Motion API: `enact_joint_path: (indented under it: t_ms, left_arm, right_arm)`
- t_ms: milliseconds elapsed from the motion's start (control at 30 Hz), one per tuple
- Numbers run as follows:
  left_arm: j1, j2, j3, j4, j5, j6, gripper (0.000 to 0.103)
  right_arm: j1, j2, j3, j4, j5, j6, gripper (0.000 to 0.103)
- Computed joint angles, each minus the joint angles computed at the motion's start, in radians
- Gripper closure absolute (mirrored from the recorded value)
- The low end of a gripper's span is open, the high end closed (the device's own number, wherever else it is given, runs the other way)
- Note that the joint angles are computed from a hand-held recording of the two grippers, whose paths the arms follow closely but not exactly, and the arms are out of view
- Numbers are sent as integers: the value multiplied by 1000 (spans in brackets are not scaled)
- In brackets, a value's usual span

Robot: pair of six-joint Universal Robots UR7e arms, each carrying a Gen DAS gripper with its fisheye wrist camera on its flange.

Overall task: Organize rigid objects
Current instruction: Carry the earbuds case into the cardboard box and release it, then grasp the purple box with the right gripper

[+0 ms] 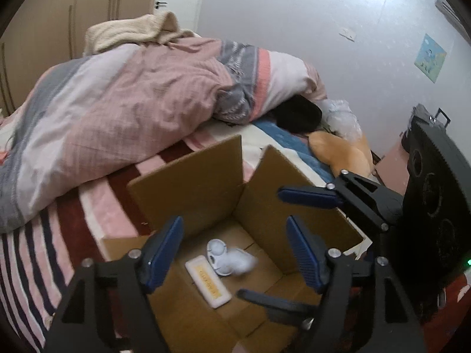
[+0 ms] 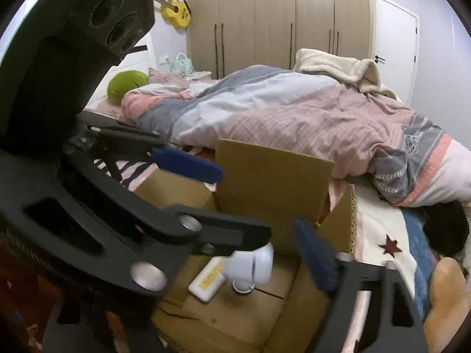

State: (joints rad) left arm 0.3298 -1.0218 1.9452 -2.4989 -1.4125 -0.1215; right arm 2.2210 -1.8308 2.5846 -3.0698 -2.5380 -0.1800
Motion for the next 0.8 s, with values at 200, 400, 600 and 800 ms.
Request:
enact_joint_path:
  t_ms: [200, 400, 600, 800]
  left_arm:
    - [-1, -143, 82, -13, 136, -50, 18]
    - [10, -339, 177, 77, 311, -99, 18]
    - [56, -524, 276, 154, 433, -135, 18]
    - [131, -678, 367, 188, 476, -164, 18]
  right_arm:
    - [59, 91, -23, -42, -9, -10, 3]
    - [126, 248, -93, -45, 56, -4, 0]
    - [128, 468, -153, -165, 230, -33, 0]
    - [31, 686, -201, -200, 245, 99, 0]
